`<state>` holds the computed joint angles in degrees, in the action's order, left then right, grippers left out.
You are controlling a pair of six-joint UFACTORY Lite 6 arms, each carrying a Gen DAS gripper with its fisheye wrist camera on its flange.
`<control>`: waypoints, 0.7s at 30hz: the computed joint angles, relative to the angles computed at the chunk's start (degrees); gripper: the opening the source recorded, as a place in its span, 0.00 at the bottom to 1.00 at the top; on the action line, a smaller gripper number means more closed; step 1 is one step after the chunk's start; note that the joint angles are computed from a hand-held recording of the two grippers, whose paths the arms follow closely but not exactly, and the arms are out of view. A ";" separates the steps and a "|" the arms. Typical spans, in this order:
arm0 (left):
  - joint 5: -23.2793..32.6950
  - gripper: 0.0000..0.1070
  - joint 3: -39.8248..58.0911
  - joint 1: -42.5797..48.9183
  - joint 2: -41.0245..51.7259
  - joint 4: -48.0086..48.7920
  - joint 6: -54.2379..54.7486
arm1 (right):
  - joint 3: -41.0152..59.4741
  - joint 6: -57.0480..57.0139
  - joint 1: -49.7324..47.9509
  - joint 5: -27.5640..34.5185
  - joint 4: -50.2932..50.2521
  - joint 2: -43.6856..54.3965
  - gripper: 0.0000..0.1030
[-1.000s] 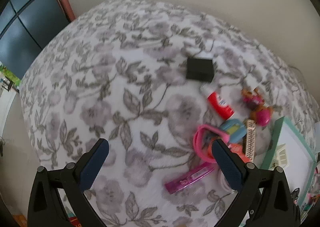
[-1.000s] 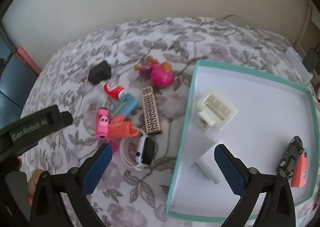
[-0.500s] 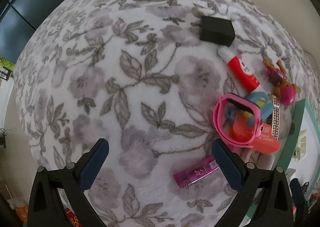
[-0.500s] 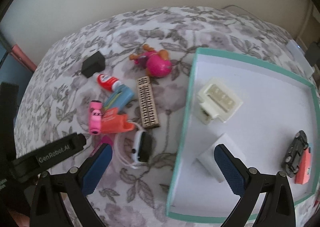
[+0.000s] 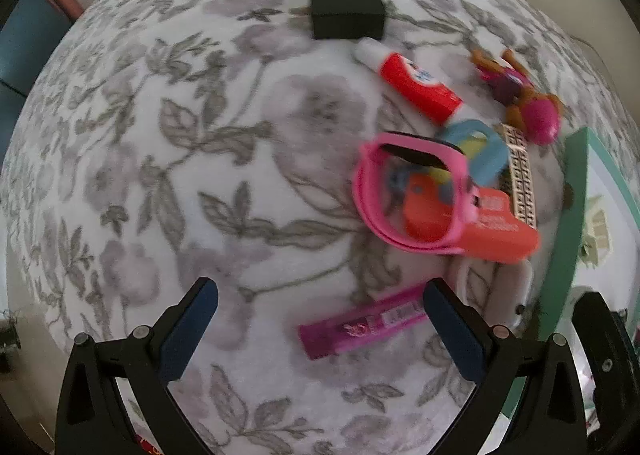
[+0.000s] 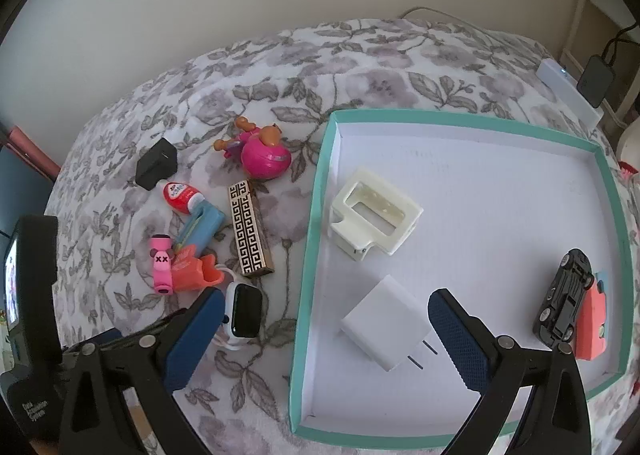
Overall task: Organize rigid objects
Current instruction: 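Withdraw both open tools from the tray toward the remaining items, then grasp the magenta tube with the left tool while the right tool grasps the white smartwatch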
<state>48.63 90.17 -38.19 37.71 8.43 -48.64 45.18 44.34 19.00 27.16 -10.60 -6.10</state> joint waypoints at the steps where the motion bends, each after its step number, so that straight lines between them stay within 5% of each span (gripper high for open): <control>1: 0.13 0.96 0.98 -0.42 0.77 -0.59 0.74 | -0.13 -0.10 -0.06 -0.13 0.16 -0.11 1.00; 11: 4.44 0.95 9.80 -3.64 6.60 0.25 3.46 | -0.57 -0.40 -0.54 -0.31 0.83 -0.41 1.00; 18: 4.28 0.95 7.18 -5.76 6.20 1.48 4.94 | -0.79 -0.54 -0.75 -0.45 0.95 -0.52 1.00; 21: 1.56 0.82 5.40 -5.36 5.13 -0.43 5.57 | -0.38 -0.51 -0.05 -0.60 0.65 -0.12 1.00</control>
